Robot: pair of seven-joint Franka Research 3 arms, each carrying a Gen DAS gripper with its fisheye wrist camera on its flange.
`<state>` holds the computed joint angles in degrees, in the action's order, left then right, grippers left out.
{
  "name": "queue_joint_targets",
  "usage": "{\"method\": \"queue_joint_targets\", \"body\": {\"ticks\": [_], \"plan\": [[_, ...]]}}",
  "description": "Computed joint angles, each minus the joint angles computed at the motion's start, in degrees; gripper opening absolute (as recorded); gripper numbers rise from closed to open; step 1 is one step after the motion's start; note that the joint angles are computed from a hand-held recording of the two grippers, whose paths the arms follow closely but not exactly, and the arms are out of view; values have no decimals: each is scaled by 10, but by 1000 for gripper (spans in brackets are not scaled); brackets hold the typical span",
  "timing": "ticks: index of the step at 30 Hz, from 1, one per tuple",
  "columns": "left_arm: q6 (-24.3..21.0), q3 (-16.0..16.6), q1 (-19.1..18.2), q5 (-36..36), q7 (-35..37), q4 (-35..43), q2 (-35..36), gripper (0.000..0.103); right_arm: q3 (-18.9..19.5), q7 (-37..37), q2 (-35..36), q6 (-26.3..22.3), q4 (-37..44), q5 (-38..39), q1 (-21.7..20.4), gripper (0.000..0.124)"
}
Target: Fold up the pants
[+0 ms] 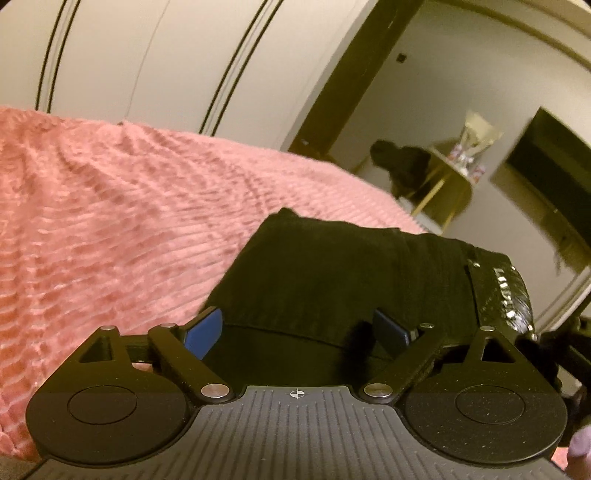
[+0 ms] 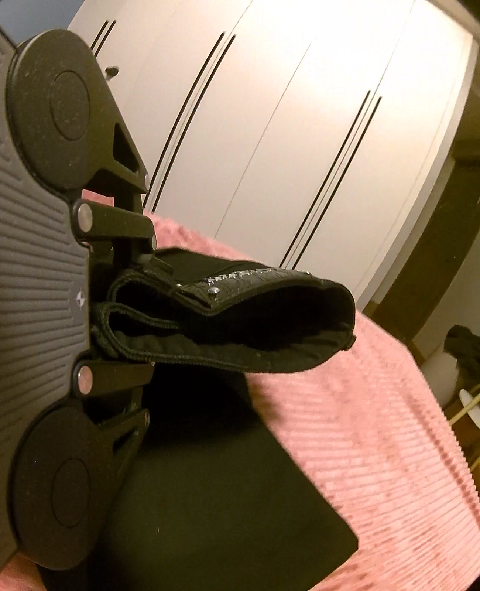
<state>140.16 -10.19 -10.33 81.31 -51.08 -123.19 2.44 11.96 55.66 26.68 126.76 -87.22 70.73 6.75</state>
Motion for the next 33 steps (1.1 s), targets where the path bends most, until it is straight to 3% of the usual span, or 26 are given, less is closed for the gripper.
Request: {"method": "queue_joint_targets", "body": {"ticks": [3, 7, 9, 13, 16, 19, 21, 22, 26, 33], "plan": [[21, 1, 3, 2, -4, -9, -11, 93, -2, 0, -10, -15, -8, 10, -12, 25], [91, 2, 14, -26, 14, -31, -39, 92, -5, -2, -33, -12, -38, 23, -14, 25], [115, -1, 17, -62, 52, -43, -50, 93, -11, 6, -37, -15, -40, 26, -13, 25], [156, -3, 22, -172, 205, -64, -64, 93, -18, 30, -31, -16, -37, 25, -8, 25], [136, -6, 20, -286, 336, -50, -42, 91, -17, 38, -28, -17, -31, 23, -9, 25], [83, -7, 18, -352, 385, -21, -16, 86, -12, 26, -25, -14, -29, 31, -9, 25], [53, -4, 17, -411, 418, -3, -1, 75, -10, 21, -27, -18, -30, 39, -12, 25], [52, -1, 18, -432, 426, -1, 4, 74, -10, 19, -28, -20, -30, 42, -12, 25], [44, 6, 13, -424, 406, 3, 9, 71, -10, 1, -33, -19, -30, 47, -11, 25], [77, 3, 12, -275, 251, -40, -29, 58, -14, -38, -45, -26, -34, 77, -17, 25]]}}
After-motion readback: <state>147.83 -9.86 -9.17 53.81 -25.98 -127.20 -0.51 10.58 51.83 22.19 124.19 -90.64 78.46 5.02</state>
